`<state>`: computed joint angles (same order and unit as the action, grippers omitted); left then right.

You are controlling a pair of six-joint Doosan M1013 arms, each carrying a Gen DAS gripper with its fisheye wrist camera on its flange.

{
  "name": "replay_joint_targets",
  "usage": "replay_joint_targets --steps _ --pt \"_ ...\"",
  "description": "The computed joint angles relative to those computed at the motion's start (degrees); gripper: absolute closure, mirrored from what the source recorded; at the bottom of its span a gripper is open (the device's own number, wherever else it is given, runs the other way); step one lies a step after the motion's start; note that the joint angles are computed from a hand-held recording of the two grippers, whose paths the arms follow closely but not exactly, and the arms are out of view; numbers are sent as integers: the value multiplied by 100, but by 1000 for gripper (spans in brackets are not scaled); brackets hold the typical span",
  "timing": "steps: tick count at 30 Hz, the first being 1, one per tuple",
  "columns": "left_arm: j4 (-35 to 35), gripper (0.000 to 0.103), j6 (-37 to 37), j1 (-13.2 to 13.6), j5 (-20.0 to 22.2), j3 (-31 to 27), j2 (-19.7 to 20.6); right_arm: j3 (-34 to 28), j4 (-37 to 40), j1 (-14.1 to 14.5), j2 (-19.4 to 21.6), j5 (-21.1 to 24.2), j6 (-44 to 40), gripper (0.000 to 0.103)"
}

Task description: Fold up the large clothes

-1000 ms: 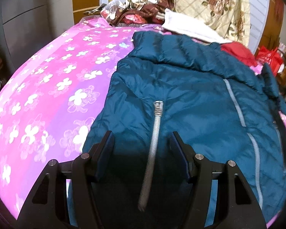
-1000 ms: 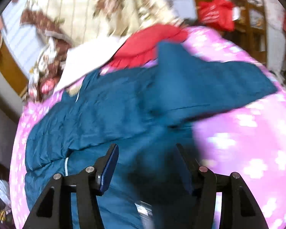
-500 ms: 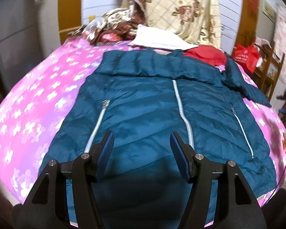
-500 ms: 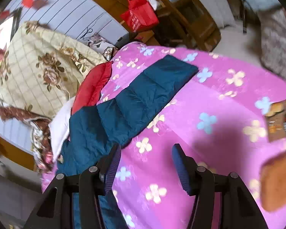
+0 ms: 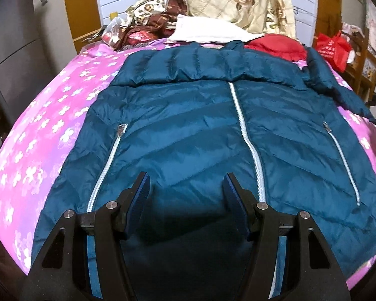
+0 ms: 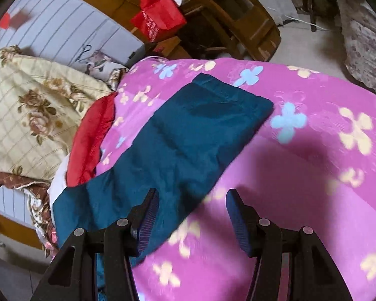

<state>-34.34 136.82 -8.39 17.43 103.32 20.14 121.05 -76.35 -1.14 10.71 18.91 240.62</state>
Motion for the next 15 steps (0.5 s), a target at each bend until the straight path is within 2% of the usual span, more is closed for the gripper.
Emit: replay_joint_targets --steps 2,4,6,7,8,10,12,15 --pt "159 42 -245 -1 26 -73 48 -59 -10 -105 100 -56 -76 49" --pt "450 42 -645 -4 102 -175 113 -119 -125 -107 169 116 -69 49" --pt "578 42 -846 -5 173 -240 159 -187 13 -126 226 228 -255 63" --pt "717 42 -1009 -12 172 -263 186 -242 420 -169 263 229 -653 85" --pt "819 42 -1100 -22 159 -268 197 -246 577 -230 274 115 -809 92" --pt "1100 42 -1307 -40 125 -268 221 -268 718 -235 252 182 -965 96" --pt "1125 42 -1320 -35 115 -268 233 -373 1105 -152 184 505 -1543 97" --pt "654 42 -882 20 146 -263 230 -605 1464 46 71 1099 -2337 98"
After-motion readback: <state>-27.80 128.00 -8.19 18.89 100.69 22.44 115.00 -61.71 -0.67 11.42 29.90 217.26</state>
